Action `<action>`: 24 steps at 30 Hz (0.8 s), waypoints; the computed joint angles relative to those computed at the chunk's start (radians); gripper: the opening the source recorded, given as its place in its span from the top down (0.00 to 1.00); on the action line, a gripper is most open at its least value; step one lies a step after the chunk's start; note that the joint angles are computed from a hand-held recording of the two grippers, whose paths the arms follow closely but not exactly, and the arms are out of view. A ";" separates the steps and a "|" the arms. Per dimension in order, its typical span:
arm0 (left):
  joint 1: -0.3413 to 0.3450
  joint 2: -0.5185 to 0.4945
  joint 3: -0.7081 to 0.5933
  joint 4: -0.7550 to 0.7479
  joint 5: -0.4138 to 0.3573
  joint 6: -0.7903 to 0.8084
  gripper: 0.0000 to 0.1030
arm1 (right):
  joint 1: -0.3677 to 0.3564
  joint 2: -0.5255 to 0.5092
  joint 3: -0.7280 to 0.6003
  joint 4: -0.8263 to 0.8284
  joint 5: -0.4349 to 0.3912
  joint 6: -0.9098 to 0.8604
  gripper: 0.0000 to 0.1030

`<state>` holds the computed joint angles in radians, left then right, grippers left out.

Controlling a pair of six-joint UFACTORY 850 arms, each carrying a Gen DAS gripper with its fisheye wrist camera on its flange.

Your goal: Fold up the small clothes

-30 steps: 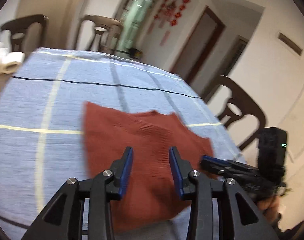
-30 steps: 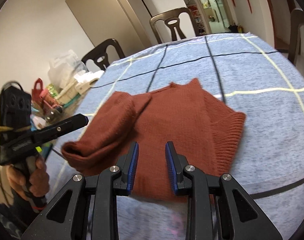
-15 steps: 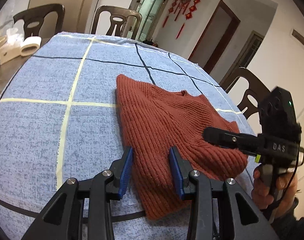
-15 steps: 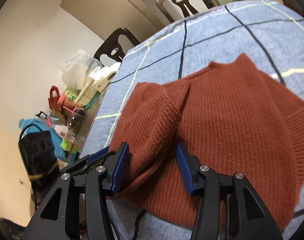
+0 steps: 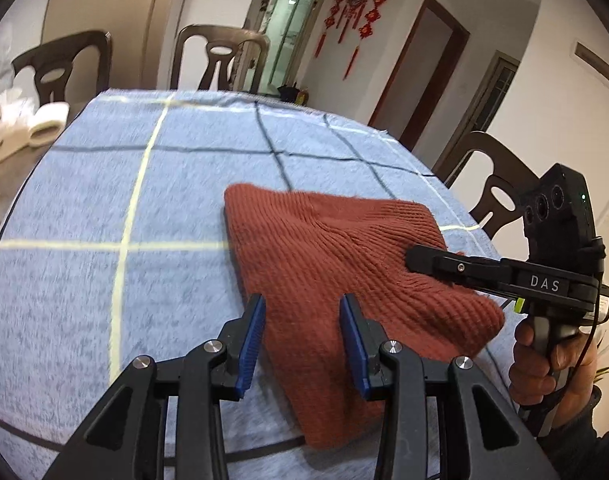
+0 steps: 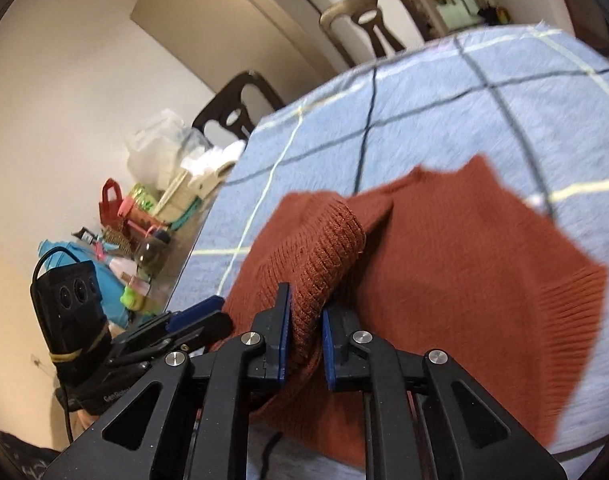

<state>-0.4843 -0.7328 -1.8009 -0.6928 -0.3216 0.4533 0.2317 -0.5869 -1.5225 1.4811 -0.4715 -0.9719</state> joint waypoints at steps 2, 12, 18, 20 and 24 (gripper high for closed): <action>-0.009 -0.011 -0.024 0.007 -0.005 0.002 0.60 | -0.016 0.027 0.036 0.035 0.021 -0.034 0.87; -0.054 -0.087 -0.130 0.102 -0.066 -0.048 0.60 | -0.078 0.112 0.205 0.196 0.083 -0.152 0.87; -0.069 -0.096 -0.126 0.151 -0.028 -0.069 0.54 | -0.087 0.106 0.222 0.250 0.072 -0.204 0.87; -0.071 -0.096 -0.123 0.160 -0.019 -0.075 0.54 | -0.094 0.105 0.224 0.253 0.058 -0.196 0.87; -0.069 -0.087 -0.125 0.175 -0.035 -0.095 0.54 | -0.078 0.150 0.241 0.206 0.135 -0.212 0.81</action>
